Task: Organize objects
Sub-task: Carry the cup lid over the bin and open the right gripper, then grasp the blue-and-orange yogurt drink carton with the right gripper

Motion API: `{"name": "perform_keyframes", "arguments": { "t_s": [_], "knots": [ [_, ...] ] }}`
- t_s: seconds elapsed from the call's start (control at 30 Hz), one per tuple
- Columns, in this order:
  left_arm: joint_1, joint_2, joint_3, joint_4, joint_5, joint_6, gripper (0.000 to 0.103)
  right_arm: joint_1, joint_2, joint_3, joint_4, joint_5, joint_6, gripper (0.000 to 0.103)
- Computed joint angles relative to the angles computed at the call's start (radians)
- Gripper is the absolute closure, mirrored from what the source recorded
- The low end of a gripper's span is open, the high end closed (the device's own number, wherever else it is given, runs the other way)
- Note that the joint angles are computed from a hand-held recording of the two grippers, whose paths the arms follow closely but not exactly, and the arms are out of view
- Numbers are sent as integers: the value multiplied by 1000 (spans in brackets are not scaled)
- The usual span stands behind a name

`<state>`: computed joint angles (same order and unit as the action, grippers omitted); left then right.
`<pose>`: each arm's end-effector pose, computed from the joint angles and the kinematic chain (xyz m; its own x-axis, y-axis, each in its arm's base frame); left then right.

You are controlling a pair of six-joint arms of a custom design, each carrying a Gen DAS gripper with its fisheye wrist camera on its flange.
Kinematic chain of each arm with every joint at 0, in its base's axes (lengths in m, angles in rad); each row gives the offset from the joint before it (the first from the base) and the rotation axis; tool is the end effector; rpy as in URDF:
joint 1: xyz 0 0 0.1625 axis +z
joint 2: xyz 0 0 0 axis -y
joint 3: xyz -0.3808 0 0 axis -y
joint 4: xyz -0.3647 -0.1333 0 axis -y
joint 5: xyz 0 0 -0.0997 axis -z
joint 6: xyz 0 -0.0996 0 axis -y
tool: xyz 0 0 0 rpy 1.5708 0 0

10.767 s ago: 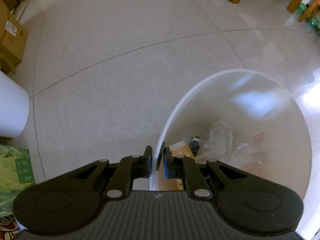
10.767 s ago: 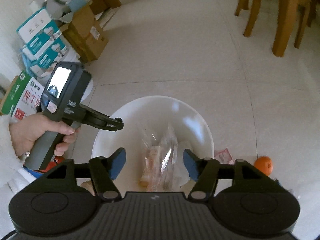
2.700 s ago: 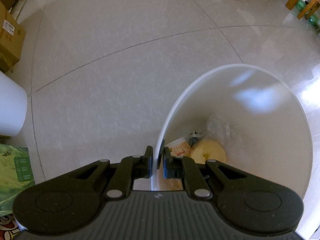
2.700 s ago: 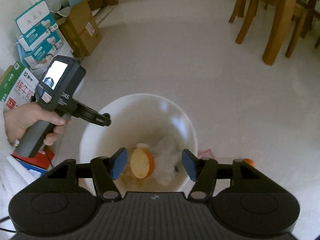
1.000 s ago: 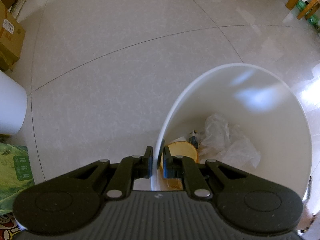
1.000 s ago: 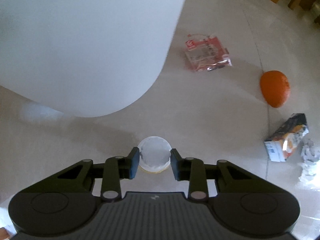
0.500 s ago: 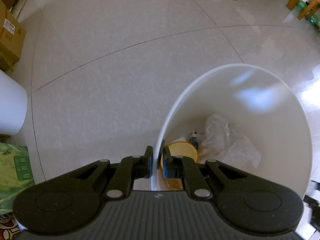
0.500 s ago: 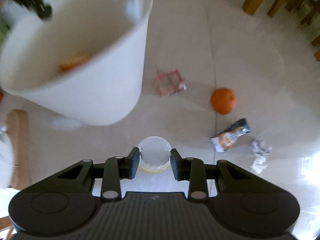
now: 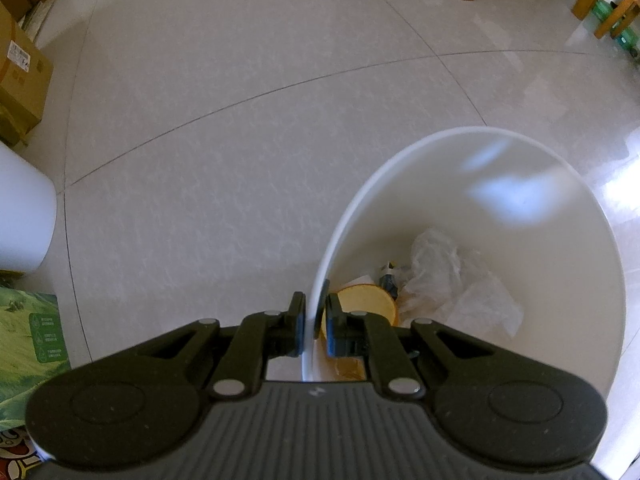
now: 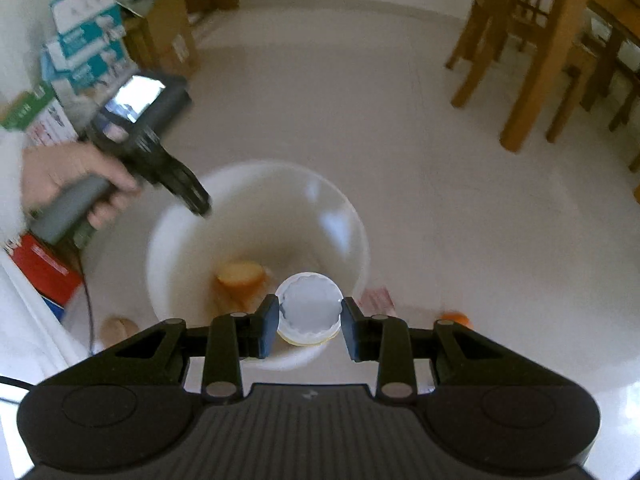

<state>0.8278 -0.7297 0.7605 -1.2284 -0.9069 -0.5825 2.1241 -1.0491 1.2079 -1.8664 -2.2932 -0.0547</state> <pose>-0.3387 -0.6565 0.2957 -0.7040 0.2059 -0.6797 0.2906 0.9568 -0.0112 0.4036 -0.5251 0.3745 -0.6562 -0.3631 0.6615 -0.5573 0.8242 -0.1004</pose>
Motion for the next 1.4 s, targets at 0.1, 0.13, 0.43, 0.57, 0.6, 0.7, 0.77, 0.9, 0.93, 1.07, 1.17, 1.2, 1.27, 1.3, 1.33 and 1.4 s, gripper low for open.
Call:
{"name": "perform_keyframes", "arguments": {
  "t_s": [0.1, 0.13, 0.43, 0.57, 0.6, 0.7, 0.77, 0.9, 0.93, 1.07, 1.17, 1.2, 1.27, 1.3, 1.33, 1.4],
  "knots": [
    [2, 2, -4, 2, -1, -2, 95, 1, 29, -9, -56, 37, -42, 58],
    [3, 2, -4, 2, -2, -3, 95, 3, 35, -15, -58, 46, -46, 44],
    [2, 4, -14, 9, -9, -4, 95, -6, 0, 43, -109, -14, -24, 20],
    [4, 2, -14, 4, -13, -3, 95, -18, -47, 96, -148, -55, -8, 20],
    [4, 0, -10, 1, -13, 0, 95, -22, -63, 115, -165, -65, -6, 19],
    [5, -4, 1, -6, -11, 0, 95, -36, -111, 179, -219, -98, -17, 18],
    [3, -6, 6, -9, -10, 2, 95, -51, -143, 229, -270, -123, -41, 18],
    [1, -8, 12, -11, -5, 4, 95, -102, -200, 320, -328, -161, -63, 18],
    [0, -7, 11, -11, -5, 3, 95, -121, -212, 344, -328, -176, -50, 18],
    [1, -8, 11, -11, -5, 4, 95, -207, -246, 405, -287, -201, 75, 18],
    [-1, -6, 10, -5, -1, 4, 95, -288, -255, 411, -217, -187, 211, 18],
    [-1, -5, 7, -3, -2, 4, 95, -311, -249, 407, -200, -190, 243, 18],
    [0, -2, 0, -3, -8, 2, 95, -361, -230, 384, -166, -180, 320, 18],
    [1, -1, -4, -3, -9, 4, 95, -384, -222, 378, -170, -165, 358, 18],
    [1, 0, -5, -3, -9, 6, 95, -408, -212, 371, -175, -157, 406, 18],
    [1, 0, -5, -3, -8, 8, 95, -452, -205, 366, -185, -135, 478, 18]
  ]
}}
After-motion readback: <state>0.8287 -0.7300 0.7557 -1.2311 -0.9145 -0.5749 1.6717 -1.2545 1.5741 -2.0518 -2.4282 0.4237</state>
